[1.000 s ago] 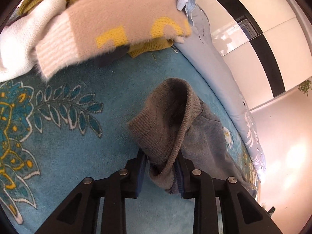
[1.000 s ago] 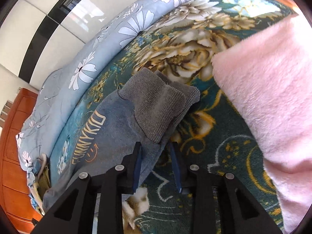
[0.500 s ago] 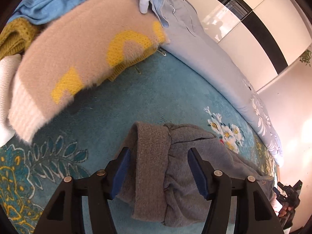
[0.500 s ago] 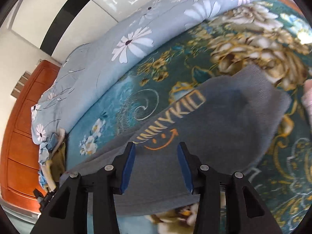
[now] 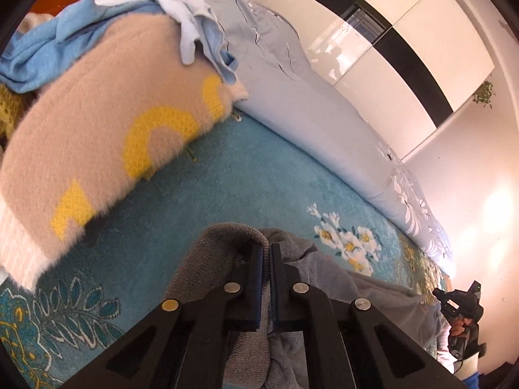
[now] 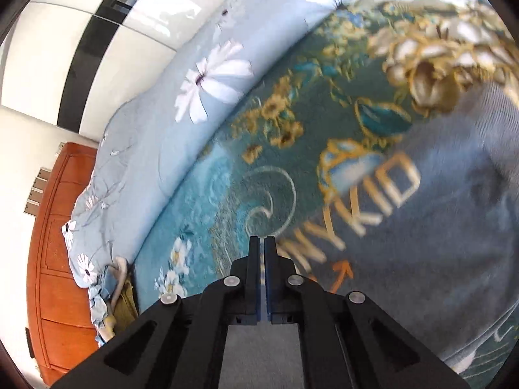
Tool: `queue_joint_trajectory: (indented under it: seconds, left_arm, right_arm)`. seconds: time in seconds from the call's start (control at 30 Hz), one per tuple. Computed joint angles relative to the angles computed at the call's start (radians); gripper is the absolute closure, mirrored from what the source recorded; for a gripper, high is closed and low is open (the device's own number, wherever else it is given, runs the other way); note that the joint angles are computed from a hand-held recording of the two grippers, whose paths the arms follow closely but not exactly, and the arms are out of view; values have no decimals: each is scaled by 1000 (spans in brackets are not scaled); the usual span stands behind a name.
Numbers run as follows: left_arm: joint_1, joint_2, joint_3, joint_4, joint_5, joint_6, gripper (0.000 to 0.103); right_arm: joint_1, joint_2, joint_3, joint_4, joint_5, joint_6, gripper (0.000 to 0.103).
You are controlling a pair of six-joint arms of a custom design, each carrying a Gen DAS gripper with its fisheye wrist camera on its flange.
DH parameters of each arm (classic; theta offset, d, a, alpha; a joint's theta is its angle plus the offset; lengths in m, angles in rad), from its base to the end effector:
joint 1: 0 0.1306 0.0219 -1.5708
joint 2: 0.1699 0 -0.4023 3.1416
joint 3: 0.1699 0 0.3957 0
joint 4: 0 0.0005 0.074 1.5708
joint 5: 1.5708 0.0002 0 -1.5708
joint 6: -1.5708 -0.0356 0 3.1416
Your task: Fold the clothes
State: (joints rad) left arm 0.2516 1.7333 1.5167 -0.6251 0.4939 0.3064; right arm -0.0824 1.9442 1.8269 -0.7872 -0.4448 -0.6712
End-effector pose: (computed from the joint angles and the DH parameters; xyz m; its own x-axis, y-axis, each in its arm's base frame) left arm 0.5948 0.1349 0.3471 -0.7148 -0.4579 -0.5285 -0.1352 0.8320 -0.5380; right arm 0.6872 -0.0419 0.3451 -0.7321 0.6238 -0.2736 0.3379 0.6814 0.6493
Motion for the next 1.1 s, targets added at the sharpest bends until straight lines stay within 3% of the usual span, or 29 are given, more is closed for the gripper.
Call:
queue_joint_trajectory:
  seconds: [0.1,0.2,0.3,0.37,0.4,0.43,0.5,0.57,0.7,0.8,0.9,1.0,1.1]
  left_arm:
    - [-6,53,51,-53,-38,9,99]
    - [8,80,57,-73,-77,29,98]
    - [29,70,42,-90,-68,23,92]
    - [39,43,18,-86,-74,21,91]
    - [42,20,-5,-68,-96,22,84]
    - [43,-10,-33,-50,-123,30,71]
    - [39,-72,-90,-10,-172,40,59]
    - [14,-123,-136,22,-180,26,56]
    - [-88,-166,-176,35,-118,-11,53]
    - [-183,-144,-167,17,-51,-22,53]
    - [-258,-109,-152,4,-45,-15,53]
    - [-320,-70,-128,-29,-50,-14,53]
    - [-373,-40,-108,-104,-144,-75,53]
  right_arm:
    - [-5,34,60,-21,49,-7,102]
    - [-8,31,39,-27,37,34,101]
    - [-32,-45,-62,16,5,111,101]
    - [-57,-130,-158,45,51,173,96]
    - [-72,-177,-210,61,90,192,78]
    - [-86,-217,-258,73,125,202,51]
    - [-115,-286,-344,92,189,208,38]
    - [-142,-318,-399,94,219,199,38]
    - [-182,-276,-424,103,113,119,38]
    - [-195,-238,-429,175,60,50,38]
    - [-204,-229,-455,285,51,-14,41]
    - [-208,-216,-451,309,43,-39,80]
    - [-187,-225,-409,257,98,15,87]
